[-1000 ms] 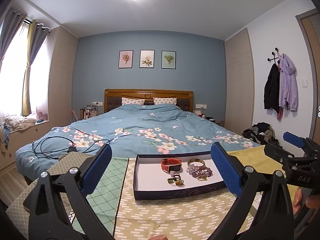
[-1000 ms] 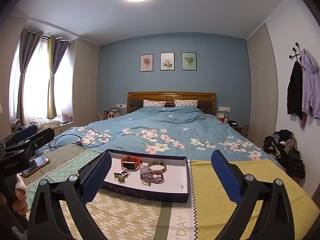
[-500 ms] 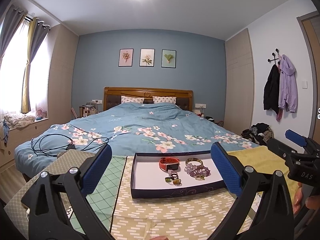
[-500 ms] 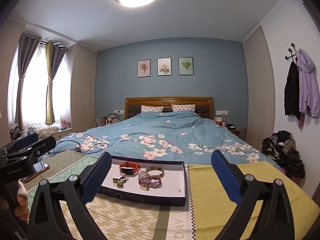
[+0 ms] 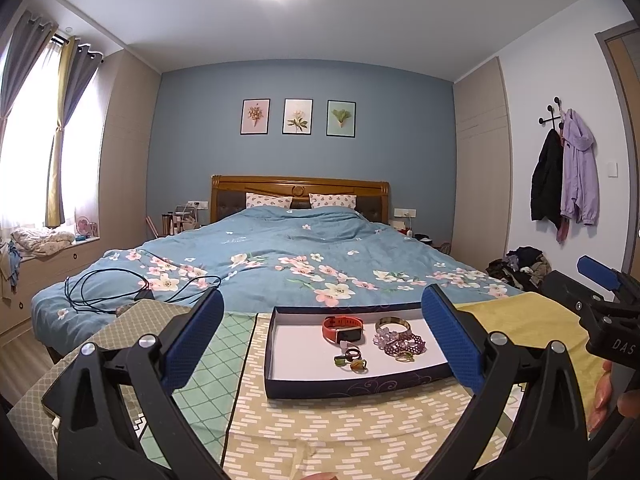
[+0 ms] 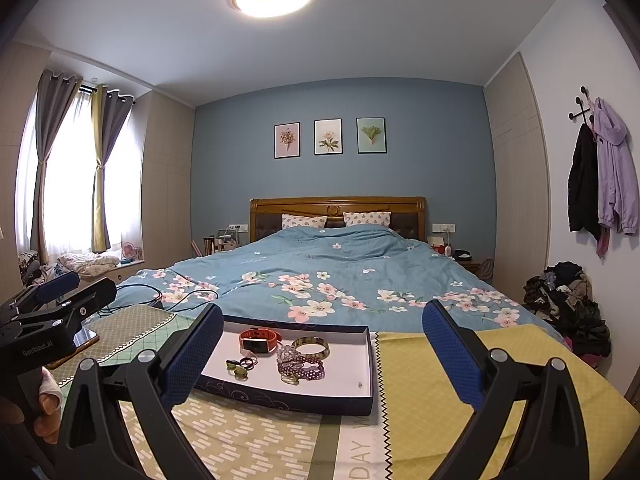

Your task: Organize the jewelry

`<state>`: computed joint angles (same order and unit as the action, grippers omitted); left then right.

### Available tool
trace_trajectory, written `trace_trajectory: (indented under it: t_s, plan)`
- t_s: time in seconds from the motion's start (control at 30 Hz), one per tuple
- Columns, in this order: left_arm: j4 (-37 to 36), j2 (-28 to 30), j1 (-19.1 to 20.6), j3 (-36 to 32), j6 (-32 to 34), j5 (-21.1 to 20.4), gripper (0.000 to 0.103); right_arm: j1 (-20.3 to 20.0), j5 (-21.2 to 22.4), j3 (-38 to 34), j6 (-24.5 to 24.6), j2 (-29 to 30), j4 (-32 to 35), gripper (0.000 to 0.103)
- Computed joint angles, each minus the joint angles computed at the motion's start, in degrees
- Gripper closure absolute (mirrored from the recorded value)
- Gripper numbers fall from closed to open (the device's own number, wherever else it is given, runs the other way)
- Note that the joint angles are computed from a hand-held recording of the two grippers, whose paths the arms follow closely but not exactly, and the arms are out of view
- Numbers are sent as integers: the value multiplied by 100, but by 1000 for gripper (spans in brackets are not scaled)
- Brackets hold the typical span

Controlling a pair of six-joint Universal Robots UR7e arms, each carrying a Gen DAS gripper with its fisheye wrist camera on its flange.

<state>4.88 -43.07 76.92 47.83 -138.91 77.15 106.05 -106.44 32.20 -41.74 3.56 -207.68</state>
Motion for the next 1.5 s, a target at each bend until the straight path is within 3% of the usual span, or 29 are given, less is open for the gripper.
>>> trace_trajectory:
  t_s: [1.5]
  plan:
    - [-208, -78, 26, 194, 97, -17, 6, -58, 47, -71, 119, 65, 143, 7]
